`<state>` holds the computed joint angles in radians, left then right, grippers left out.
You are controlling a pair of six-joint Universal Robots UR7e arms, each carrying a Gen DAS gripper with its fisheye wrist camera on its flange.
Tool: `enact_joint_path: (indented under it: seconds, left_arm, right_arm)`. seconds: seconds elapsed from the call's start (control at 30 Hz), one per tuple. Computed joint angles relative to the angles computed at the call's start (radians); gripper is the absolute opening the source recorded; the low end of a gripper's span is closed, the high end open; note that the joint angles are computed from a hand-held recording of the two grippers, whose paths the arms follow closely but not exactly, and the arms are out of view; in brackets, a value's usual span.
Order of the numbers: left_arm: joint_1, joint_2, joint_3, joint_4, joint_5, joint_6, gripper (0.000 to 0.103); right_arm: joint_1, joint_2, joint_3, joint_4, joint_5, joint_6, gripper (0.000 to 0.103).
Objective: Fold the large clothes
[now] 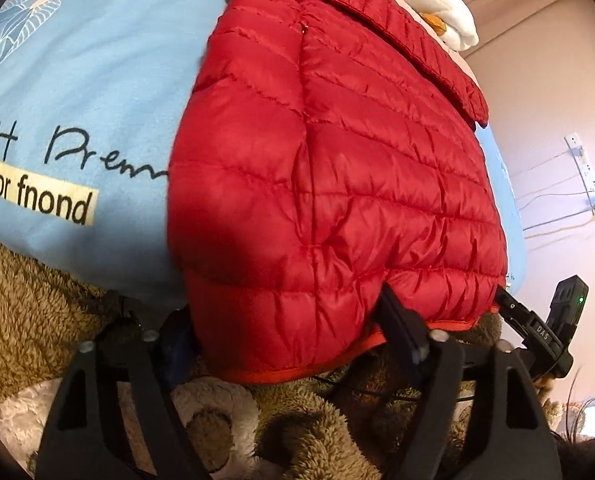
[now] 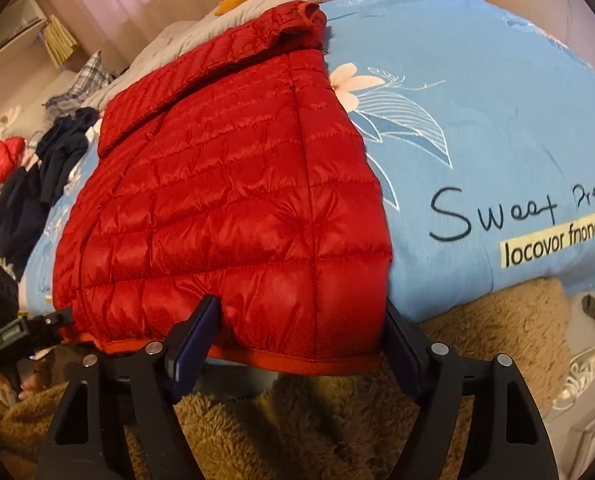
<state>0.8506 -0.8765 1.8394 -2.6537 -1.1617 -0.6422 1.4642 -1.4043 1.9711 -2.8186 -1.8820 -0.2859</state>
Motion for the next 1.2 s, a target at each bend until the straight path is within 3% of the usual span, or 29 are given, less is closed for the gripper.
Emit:
enact_joint_path:
  seconds: [0.07, 0.13, 0.2, 0.37, 0.6, 0.83, 1.2]
  left_arm:
    - [-0.001, -0.003, 0.004, -0.012, -0.007, 0.0, 0.054]
    - [-0.002, -0.012, 0.018, -0.042, -0.02, 0.006, 0.041]
    - [-0.006, -0.023, 0.037, -0.106, -0.044, 0.042, 0.018]
    - [-0.061, -0.051, 0.036, -0.138, 0.024, 0.116, 0.016]
    - [-0.113, -0.094, 0.032, -0.194, 0.067, 0.186, 0.014]
    - [-0.148, -0.109, 0.005, -0.254, 0.084, 0.284, 0.013]
    - [-0.217, -0.153, -0.016, -0.313, 0.095, 0.414, 0.013]
  right_arm:
    - [-0.004, -0.004, 0.002, 0.003, 0.013, -0.004, 0.066]
    - [-0.008, -0.012, 0.002, 0.02, 0.047, -0.016, 0.05]
    - [-0.011, -0.02, 0.001, 0.039, 0.089, -0.021, 0.029]
    - [0.005, -0.047, -0.001, 0.041, 0.15, -0.042, 0.02]
    - [0.041, -0.103, 0.005, -0.023, 0.194, -0.081, 0.018]
    - [0.059, -0.145, 0.019, -0.082, 0.248, -0.121, 0.017]
    - [0.125, -0.172, 0.033, -0.209, 0.265, -0.173, 0.016]
